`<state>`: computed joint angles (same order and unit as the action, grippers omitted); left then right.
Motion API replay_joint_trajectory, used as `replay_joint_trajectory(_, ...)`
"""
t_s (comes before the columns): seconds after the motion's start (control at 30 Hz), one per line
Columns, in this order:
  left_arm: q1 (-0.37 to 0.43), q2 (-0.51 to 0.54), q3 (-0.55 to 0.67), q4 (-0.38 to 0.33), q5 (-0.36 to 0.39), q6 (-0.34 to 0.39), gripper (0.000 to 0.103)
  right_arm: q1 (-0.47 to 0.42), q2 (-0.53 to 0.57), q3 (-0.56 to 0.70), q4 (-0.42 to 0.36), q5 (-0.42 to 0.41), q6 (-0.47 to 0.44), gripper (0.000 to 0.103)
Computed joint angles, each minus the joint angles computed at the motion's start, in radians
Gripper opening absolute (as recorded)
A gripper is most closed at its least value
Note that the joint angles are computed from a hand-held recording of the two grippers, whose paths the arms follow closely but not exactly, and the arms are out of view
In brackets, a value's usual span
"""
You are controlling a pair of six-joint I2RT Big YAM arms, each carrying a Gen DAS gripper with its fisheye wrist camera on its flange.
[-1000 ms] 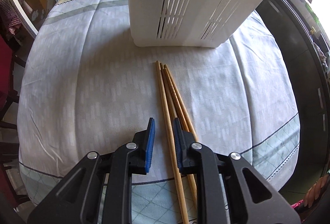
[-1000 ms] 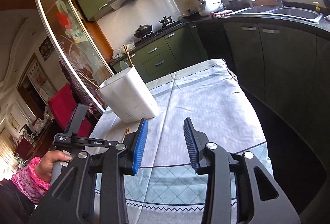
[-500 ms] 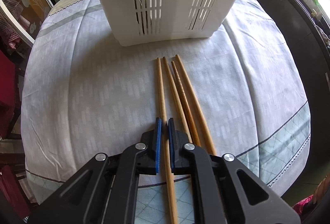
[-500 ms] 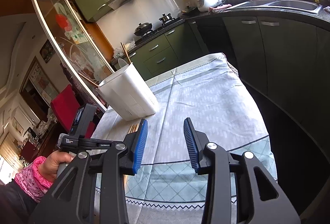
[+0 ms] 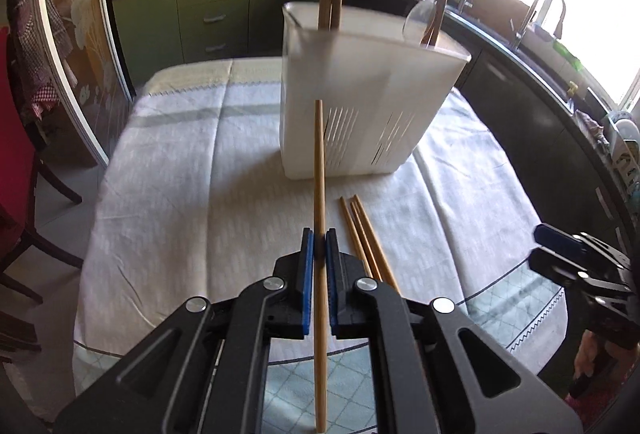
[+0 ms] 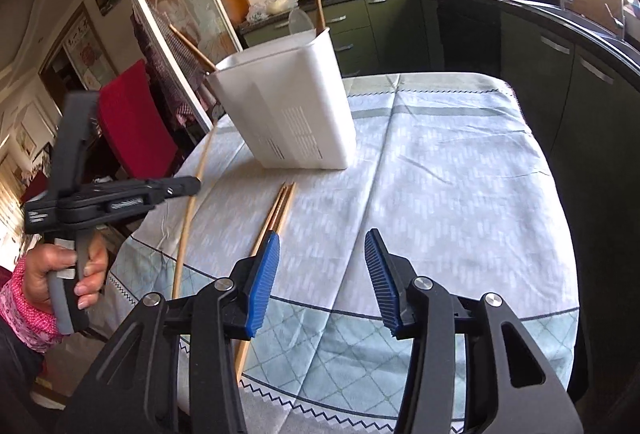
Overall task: Organize utensils
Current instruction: 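Grasp and lift another chopstick with the left gripper while the right returns to the pile, then grasp a chopstick with the right gripper while the left carries its chopstick to the holder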
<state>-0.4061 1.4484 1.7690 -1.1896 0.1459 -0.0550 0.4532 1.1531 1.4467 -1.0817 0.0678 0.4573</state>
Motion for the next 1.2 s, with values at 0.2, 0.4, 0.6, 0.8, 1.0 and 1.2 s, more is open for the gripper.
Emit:
replay_joint_trajectory(0.2, 0.047, -0.192, -0.181, 0.229, 0.012, 0.016, 0.006, 0.016, 0.205, 0.166, -0.105, -0.021, -0.074, 0.037)
replay_joint_trajectory(0.4, 0.083, -0.272, -0.256, 0.305, 0.027, 0.039, 0.006, 0.025, 0.382, 0.305, -0.228, -0.048, -0.104, 0.017)
replay_joint_trajectory(0.6, 0.121, -0.294, -0.280, 0.311, 0.071, 0.064, 0.006, 0.035, 0.450, 0.363, -0.265, -0.026, -0.101, 0.017)
replay_joint_trajectory(0.8, 0.125, -0.302, -0.289, 0.314, 0.085, 0.081, 0.006, 0.056, 0.485, 0.414, -0.306, -0.001, -0.099, 0.017)
replay_joint_trajectory(1.0, 0.127, -0.305, -0.295, 0.318, 0.088, 0.088, 0.006, 0.072, 0.511, 0.434, -0.333, 0.017, -0.089, 0.014)
replay_joint_trajectory(1.2, 0.127, -0.306, -0.297, 0.318, 0.088, 0.094, 0.006, 0.082, 0.538, 0.458, -0.353, 0.016, -0.090, 0.014)
